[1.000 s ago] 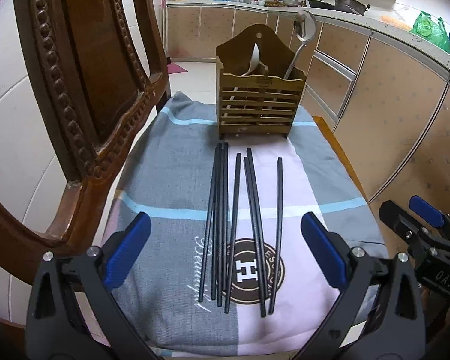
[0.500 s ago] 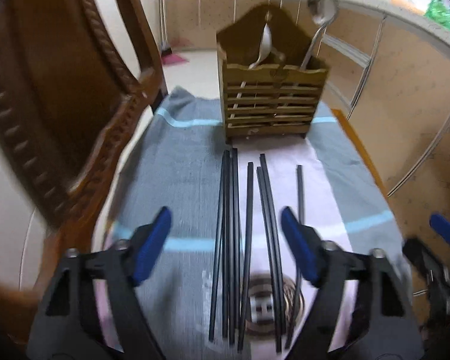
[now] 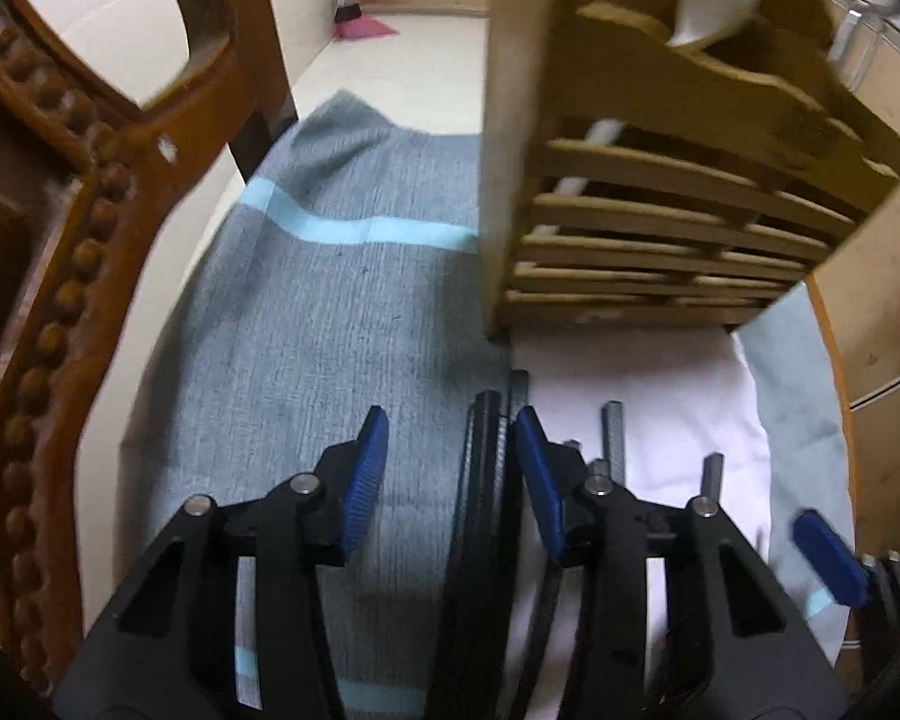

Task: Organize utensils
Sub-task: 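Grasp black chopsticks with the left tool while the right tool grasps a chopstick, then lift the chopsticks with the left tool while the right tool lifts its chopstick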

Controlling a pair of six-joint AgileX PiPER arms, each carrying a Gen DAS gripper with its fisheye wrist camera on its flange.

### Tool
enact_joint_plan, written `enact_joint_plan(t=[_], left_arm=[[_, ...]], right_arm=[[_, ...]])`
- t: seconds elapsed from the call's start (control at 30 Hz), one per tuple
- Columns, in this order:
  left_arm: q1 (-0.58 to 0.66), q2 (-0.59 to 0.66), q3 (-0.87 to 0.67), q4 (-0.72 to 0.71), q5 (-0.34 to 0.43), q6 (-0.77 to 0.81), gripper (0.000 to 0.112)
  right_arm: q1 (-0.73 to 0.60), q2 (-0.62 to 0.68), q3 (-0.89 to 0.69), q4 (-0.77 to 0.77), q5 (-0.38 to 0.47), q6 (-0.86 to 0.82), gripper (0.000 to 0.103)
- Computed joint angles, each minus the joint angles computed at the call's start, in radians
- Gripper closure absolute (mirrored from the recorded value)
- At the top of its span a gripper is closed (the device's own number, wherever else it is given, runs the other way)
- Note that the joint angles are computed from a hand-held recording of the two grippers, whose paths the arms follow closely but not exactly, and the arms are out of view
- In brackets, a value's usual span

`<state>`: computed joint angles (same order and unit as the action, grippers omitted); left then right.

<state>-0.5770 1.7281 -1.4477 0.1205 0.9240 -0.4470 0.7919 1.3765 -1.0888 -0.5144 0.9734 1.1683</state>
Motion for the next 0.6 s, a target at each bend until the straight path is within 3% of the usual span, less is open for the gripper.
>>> enact_joint_plan(t=[0.3,0.33,0.37,0.43,0.6], left_arm=[[0.047,0.021,-0.016,-0.078,-0.023,0.052,0.074],[0.053,0.019,-0.012,-0.097,-0.029,0.065,0.078],[0.055,0.015,-0.007,-0.109,-0.032,0.073,0.086],[0.053,0.003,0.003,-0.129,-0.039,0.086,0.101],[0.059,-0.031,0.039,-0.149,-0.063,0.112,0.104]], right_arm=[[-0.086,0.144,-0.073,0.03,-0.031,-0.092,0.065],[-0.084,0.148,-0.075,0.026,-0.029,-0.092,0.071],[-0.084,0.152,-0.078,0.021,-0.025,-0.098,0.088],[-0.088,0.148,-0.076,0.031,-0.031,-0.117,0.09],[-0.091,0.089,-0.039,0.039,-0.076,-0.14,0.091]])
